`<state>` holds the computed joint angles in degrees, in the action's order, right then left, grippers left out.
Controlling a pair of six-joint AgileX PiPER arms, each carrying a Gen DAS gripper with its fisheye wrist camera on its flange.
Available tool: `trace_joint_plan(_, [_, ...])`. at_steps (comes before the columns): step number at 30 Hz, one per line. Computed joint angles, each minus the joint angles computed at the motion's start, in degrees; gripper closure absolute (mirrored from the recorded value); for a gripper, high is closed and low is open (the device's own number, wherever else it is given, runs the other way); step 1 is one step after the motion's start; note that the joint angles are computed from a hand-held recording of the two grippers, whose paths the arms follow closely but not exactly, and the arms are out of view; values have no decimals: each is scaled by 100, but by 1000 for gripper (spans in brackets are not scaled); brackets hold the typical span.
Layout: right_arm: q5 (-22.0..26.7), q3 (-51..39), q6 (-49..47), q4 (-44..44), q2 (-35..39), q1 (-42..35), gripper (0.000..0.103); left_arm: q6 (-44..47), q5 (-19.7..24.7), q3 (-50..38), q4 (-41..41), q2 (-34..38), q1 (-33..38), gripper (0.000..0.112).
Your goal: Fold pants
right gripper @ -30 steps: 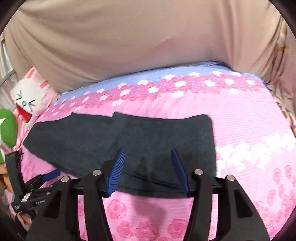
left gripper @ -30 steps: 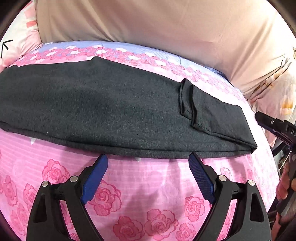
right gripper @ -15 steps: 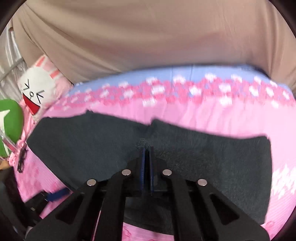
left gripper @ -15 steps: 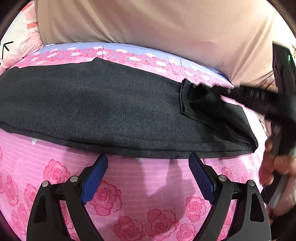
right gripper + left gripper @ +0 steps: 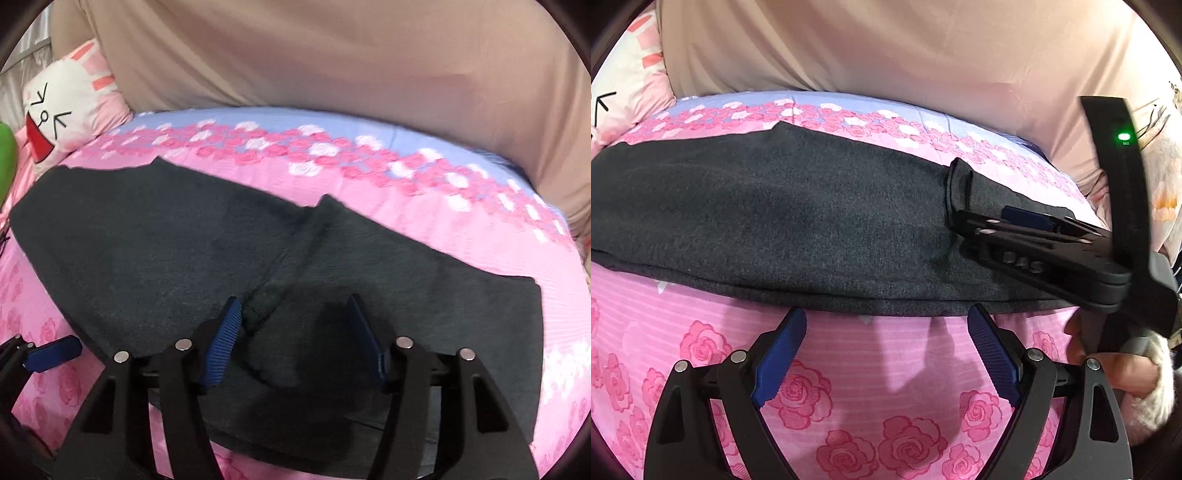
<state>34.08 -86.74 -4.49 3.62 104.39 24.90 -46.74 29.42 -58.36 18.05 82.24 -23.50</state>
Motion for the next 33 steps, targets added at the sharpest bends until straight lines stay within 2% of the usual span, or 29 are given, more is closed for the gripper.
trace_joint_plan(3, [217, -197, -97, 4, 228, -20, 48, -76, 50, -16, 122, 4, -61, 26])
trace_joint_plan(4, [125, -168, -94, -56, 243, -10, 56, -55, 74, -37, 135, 22, -82, 26])
trace_joint_plan(5, [181, -279, -186, 49, 295, -47, 76, -67, 88, -48, 161, 31, -91, 26])
trace_joint_plan(6, [343, -460, -142, 130, 356, -96, 91, -117, 105, -57, 218, 41, -104, 26])
trace_joint_plan(7, [543, -682, -261, 441, 400, -207, 91, -151, 119, -64, 252, 48, -110, 26])
trace_joint_plan(11, [841, -755, -1156, 1671, 61, -382, 92, -189, 123, -52, 260, 52, -102, 26])
trace_joint_plan(13, [1020, -735, -1434, 1914, 75, -265, 92, -202, 155, -77, 282, 78, -118, 26])
trace_joint_plan(14, [1034, -715, -1408, 1779, 192, -117, 90, -194, 163, -81, 286, 85, -122, 26])
trace_joint_plan(16, [1110, -747, -1352, 1664, 455, -13, 79, -218, 199, -93, 328, 95, -132, 26])
trace_joint_plan(17, [934, -530, -1511, 1912, 368, -79, 79, -241, 208, -91, 345, 92, -140, 26])
trace_joint_plan(19, [943, -178, -1917, 2556, 12, -389, 61, -287, 194, -84, 357, 101, -121, 26])
trace_joint_plan(20, [772, 229, -2122, 2836, -430, -675, 52, -273, 174, -96, 328, 119, -97, 26])
trace_joint_plan(21, [592, 548, -2233, 2934, -758, -907, 46, -208, 140, -84, 252, 114, -63, 26])
trace_joint_plan(23, [338, 1222, -2319, 2978, -1434, -1681, 22, -54, 96, -62, 100, 92, -18, 26])
trace_joint_plan(24, [305, 1410, -2197, 2868, -1569, -1982, 18, -4, 61, -51, 51, 82, -4, 26])
trace_joint_plan(27, [456, 1658, -2007, 2730, -1441, -2849, 16, 309, 78, -198, -176, 126, -12, 26])
trace_joint_plan(29, [602, 1695, -2311, 3139, -1219, -3141, 20, 133, 3, -454, -86, 219, -57, 26])
trace_joint_plan(31, [821, 1644, -2768, 3737, -959, -3244, 25, -56, 239, -929, 2, 488, -67, 26])
trace_joint_plan(32, [837, 1615, -2937, 3976, -820, -3208, 27, 193, 420, -1286, -277, 735, 14, 26])
trace_joint_plan(33, [623, 1641, -2978, 3987, -801, -3127, 28, 516, 528, -1606, -619, 1012, 144, 26])
